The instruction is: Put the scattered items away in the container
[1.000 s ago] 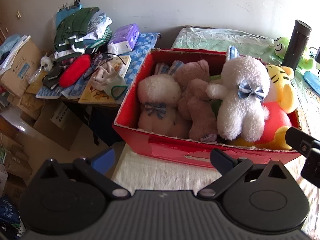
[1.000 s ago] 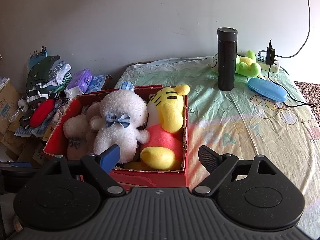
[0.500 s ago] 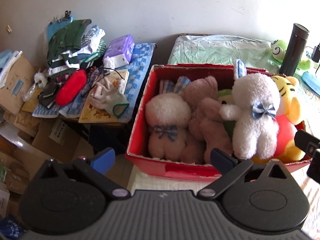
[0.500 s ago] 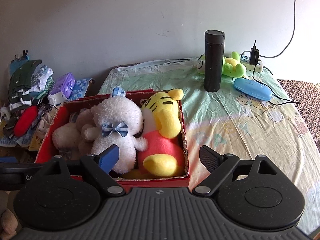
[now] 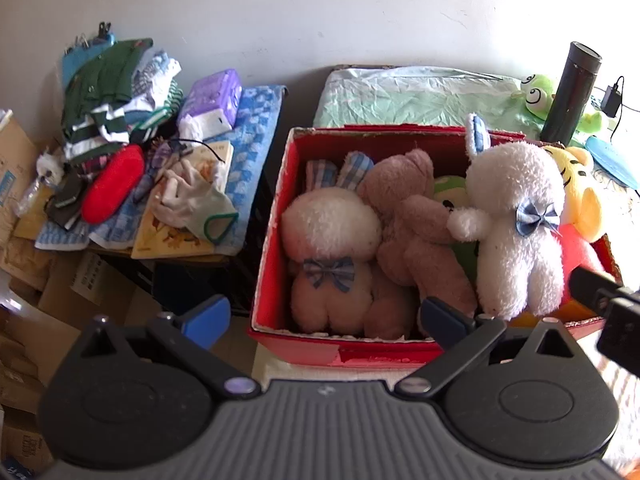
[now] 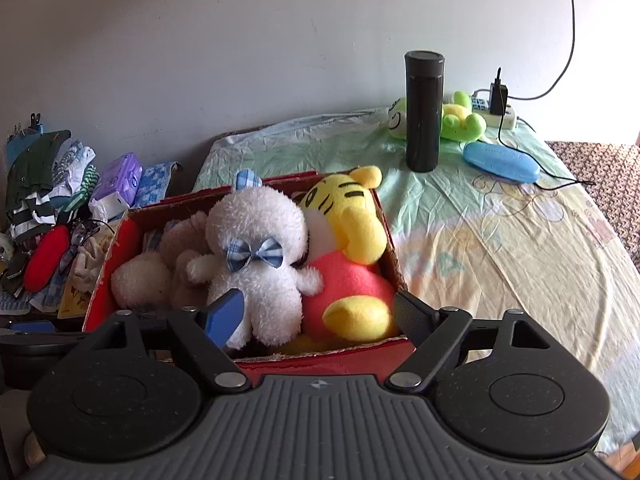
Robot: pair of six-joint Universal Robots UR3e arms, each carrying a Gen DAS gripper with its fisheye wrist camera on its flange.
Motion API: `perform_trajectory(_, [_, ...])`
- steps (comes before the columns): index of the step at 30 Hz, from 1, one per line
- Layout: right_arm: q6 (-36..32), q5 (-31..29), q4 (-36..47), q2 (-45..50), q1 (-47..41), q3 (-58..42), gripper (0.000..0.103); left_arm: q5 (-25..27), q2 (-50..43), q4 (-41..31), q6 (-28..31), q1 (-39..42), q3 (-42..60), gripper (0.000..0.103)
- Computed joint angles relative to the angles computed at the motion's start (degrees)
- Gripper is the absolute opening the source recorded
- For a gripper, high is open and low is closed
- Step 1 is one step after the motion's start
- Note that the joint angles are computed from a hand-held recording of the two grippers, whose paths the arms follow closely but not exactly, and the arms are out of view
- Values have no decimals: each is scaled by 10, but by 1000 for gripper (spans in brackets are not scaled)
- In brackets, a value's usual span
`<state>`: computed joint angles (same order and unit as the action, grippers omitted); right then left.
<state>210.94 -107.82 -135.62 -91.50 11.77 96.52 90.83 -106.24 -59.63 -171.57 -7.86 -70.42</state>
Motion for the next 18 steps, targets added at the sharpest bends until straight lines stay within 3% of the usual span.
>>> perform_trajectory(6, [22,15,51,26,-4,-45,79,5,-18,-25,-5,10,41,101])
perform_trajectory(11, [11,2,70,34,-2,-67,79,-4,-49,-89,0,14,102,101])
perform_trajectory(18, [2,18,84,26,-16,-62,80,-14,-56,-96,-2,1,107,101])
